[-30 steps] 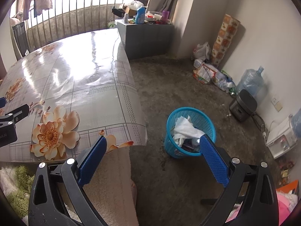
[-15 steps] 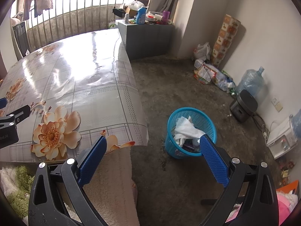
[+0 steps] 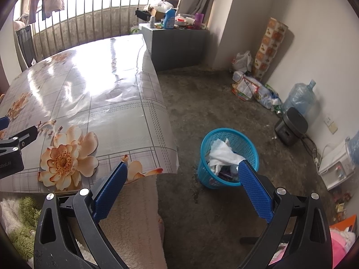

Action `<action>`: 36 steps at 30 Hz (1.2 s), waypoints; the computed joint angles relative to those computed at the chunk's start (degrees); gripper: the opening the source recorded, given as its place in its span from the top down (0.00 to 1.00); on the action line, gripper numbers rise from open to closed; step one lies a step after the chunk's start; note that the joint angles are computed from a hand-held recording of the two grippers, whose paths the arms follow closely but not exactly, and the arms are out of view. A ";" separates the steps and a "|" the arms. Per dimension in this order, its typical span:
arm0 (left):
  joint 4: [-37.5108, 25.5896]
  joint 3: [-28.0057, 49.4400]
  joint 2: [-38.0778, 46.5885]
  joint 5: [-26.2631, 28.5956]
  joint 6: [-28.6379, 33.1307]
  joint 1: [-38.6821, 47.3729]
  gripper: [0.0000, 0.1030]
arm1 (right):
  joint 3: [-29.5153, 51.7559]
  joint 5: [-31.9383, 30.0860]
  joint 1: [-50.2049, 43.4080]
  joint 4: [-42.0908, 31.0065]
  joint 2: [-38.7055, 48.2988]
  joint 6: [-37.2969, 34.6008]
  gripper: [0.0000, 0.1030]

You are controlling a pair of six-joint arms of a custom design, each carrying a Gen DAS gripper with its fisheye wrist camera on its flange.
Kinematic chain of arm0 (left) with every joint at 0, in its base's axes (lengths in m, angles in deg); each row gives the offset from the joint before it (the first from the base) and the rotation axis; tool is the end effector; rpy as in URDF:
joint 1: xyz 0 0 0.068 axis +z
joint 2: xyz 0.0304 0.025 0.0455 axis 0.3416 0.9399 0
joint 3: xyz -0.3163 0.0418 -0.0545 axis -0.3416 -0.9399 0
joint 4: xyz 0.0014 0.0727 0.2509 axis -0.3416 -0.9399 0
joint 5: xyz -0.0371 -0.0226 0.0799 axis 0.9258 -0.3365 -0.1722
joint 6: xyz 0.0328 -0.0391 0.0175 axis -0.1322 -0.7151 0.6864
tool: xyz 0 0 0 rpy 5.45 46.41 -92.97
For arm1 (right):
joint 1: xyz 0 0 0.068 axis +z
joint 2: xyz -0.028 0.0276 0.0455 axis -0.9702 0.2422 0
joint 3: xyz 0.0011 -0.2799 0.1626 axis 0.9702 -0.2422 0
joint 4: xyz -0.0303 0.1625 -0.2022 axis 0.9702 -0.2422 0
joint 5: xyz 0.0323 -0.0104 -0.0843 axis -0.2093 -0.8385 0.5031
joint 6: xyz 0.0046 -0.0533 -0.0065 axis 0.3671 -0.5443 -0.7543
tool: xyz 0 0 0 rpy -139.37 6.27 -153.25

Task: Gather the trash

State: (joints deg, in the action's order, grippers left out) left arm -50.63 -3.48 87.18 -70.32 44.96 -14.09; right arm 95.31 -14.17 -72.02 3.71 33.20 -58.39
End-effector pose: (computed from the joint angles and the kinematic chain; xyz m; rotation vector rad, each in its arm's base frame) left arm 0.2176 -0.1293 0.3493 0.0329 2.4999 0.1471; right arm 0.1943 0.0041 0.3483 0.0458 2.4969 -0.2927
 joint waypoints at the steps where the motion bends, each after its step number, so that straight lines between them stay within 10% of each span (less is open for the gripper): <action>1: 0.00 -0.05 -0.05 -0.08 -0.12 -0.10 0.05 | 0.00 0.07 0.07 0.04 0.02 0.07 0.08; 36: 0.04 -0.34 -0.12 0.03 -0.24 -0.11 0.05 | -0.42 0.59 1.22 0.66 0.14 0.86 0.08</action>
